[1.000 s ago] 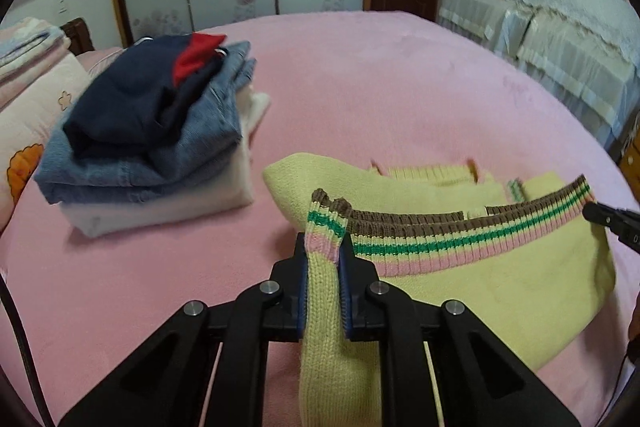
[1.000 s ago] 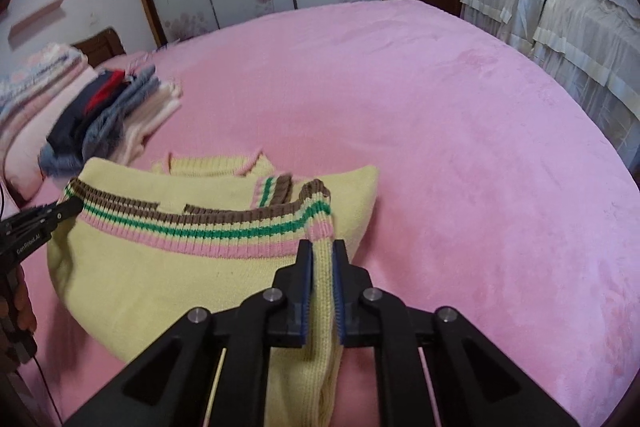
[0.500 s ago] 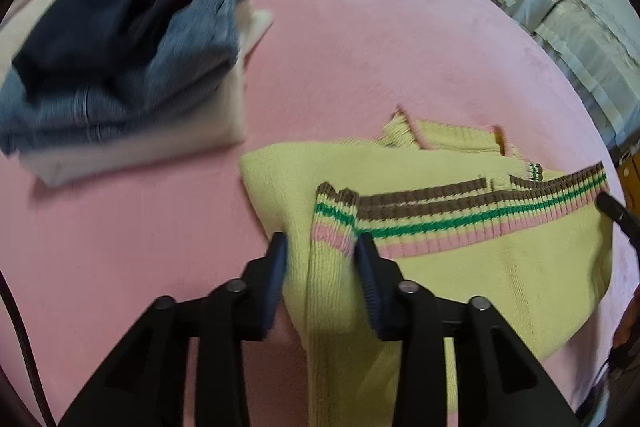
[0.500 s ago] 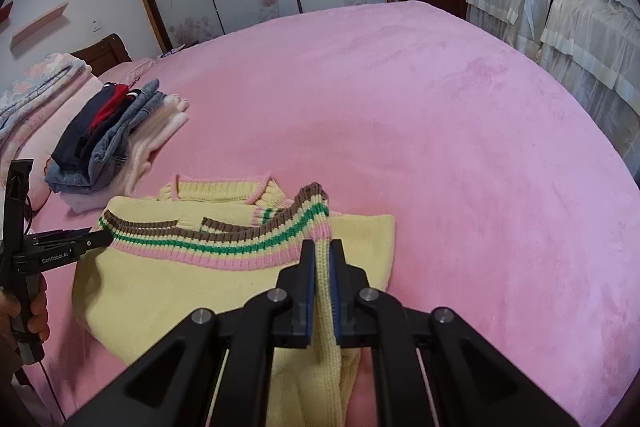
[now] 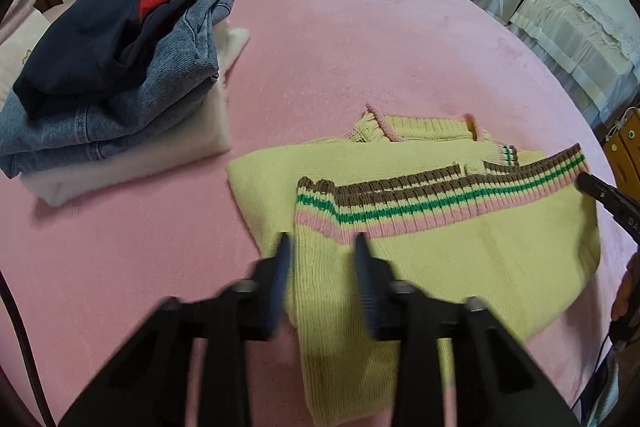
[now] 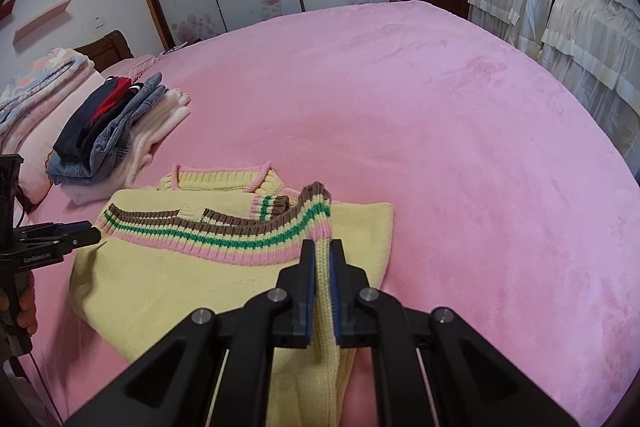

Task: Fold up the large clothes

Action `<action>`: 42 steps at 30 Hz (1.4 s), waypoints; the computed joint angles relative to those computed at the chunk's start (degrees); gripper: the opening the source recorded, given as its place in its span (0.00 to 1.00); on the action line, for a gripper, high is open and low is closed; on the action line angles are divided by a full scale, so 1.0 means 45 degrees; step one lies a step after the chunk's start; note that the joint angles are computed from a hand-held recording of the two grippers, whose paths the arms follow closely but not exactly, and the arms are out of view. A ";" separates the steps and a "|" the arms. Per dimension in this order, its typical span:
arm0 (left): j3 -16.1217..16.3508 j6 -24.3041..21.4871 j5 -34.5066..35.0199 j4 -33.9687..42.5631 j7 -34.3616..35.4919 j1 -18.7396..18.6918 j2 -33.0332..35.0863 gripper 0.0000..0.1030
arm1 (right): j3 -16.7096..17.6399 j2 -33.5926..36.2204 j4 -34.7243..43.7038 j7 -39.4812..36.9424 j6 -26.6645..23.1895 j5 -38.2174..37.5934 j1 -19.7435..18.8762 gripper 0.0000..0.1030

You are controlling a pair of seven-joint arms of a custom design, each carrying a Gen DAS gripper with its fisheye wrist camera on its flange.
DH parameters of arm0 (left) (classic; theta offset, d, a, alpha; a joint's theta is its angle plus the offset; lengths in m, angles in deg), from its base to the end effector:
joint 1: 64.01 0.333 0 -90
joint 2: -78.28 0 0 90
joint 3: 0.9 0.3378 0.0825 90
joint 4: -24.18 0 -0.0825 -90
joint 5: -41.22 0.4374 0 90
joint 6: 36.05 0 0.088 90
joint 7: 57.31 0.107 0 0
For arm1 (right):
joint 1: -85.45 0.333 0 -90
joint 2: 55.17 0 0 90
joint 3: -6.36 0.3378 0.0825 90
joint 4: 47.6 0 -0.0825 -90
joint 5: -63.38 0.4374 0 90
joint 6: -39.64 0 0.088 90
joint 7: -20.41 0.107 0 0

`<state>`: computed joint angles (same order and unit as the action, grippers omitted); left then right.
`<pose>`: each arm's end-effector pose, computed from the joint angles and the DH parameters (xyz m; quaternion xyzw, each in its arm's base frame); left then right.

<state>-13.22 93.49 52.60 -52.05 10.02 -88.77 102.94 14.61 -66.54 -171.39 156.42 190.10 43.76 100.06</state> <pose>0.6523 -0.4423 0.5583 -0.5753 0.7767 -0.2300 0.1132 0.5344 0.2391 0.5571 -0.6093 0.7124 -0.1972 0.2871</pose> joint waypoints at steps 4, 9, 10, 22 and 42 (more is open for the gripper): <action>0.0047 0.0417 0.0202 -0.0109 -0.0030 -0.0087 -0.0050 0.10 | 0.0016 -0.0101 -0.0066 -0.0219 0.0097 0.0006 0.0036 0.06; -0.0298 -0.0655 -0.1041 0.0798 0.0670 0.0321 0.0689 0.26 | 0.0015 -0.0103 -0.0131 -0.0381 0.0159 0.0145 0.0072 0.06; -0.0247 -0.0850 -0.1119 0.0969 0.0611 0.0293 0.0849 0.26 | 0.0008 -0.0090 -0.0135 -0.0405 0.0156 0.0201 0.0083 0.06; 0.0034 0.3619 -0.0037 -0.2337 -0.0076 0.0171 -0.1250 0.09 | 0.0009 -0.0214 -0.0380 -0.0959 0.0812 0.0810 0.0237 0.06; 0.0012 0.6271 0.0882 -0.5655 -0.4379 0.0866 -0.3009 0.09 | -0.0583 0.2366 0.1619 -0.2831 0.0334 0.2932 0.0634 0.14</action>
<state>-13.16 121.71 56.57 -77.50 -9.68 -84.87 89.39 11.98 -55.89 -164.10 143.68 191.61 56.96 102.91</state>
